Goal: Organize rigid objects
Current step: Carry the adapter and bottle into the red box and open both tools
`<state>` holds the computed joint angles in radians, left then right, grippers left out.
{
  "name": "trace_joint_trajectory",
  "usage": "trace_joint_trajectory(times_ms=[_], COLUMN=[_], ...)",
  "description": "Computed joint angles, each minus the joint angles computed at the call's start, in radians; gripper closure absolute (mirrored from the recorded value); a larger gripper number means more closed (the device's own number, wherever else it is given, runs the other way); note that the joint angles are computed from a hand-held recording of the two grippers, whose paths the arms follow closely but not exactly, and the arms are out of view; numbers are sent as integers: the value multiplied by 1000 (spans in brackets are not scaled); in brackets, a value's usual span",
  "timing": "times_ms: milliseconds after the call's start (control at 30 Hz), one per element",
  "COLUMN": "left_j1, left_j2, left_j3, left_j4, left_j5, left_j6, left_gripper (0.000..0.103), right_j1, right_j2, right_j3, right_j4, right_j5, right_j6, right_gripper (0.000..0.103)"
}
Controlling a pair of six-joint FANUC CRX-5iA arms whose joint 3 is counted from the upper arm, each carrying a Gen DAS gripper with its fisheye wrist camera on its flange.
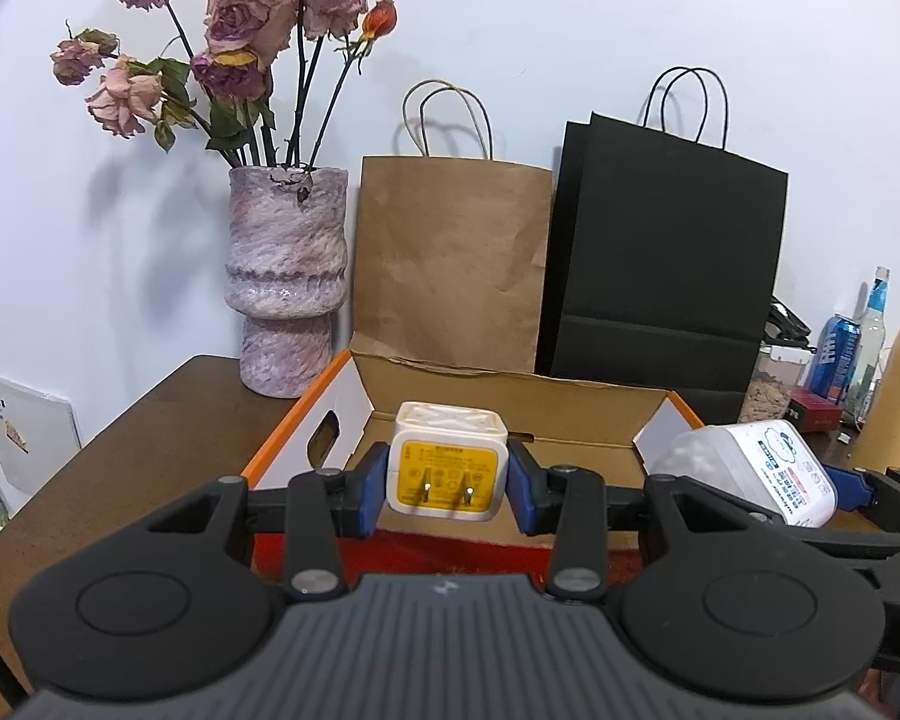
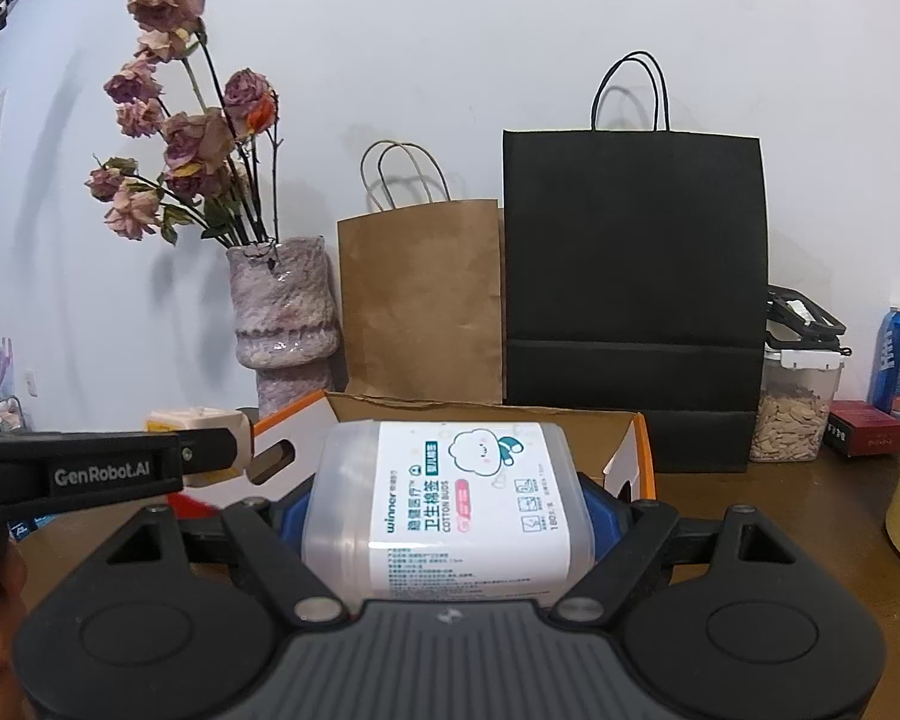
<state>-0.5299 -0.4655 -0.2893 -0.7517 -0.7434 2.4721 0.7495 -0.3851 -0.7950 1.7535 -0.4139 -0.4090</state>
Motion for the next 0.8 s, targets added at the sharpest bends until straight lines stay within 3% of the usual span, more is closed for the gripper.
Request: trace_joint_trajectory(times_ms=[433, 800], left_j1=[100, 161], left_j2=[119, 218], left_j3=[53, 100], left_j4=[55, 106], left_j5=[84, 130], left_j6=[-58, -132], left_gripper=[62, 62], right_j1=[-176, -208], right_j2=[121, 215], right_j3=[100, 167], right_j4=[224, 197], right_j5=[150, 178], right_j6=[-145, -107], right_gripper=[21, 21])
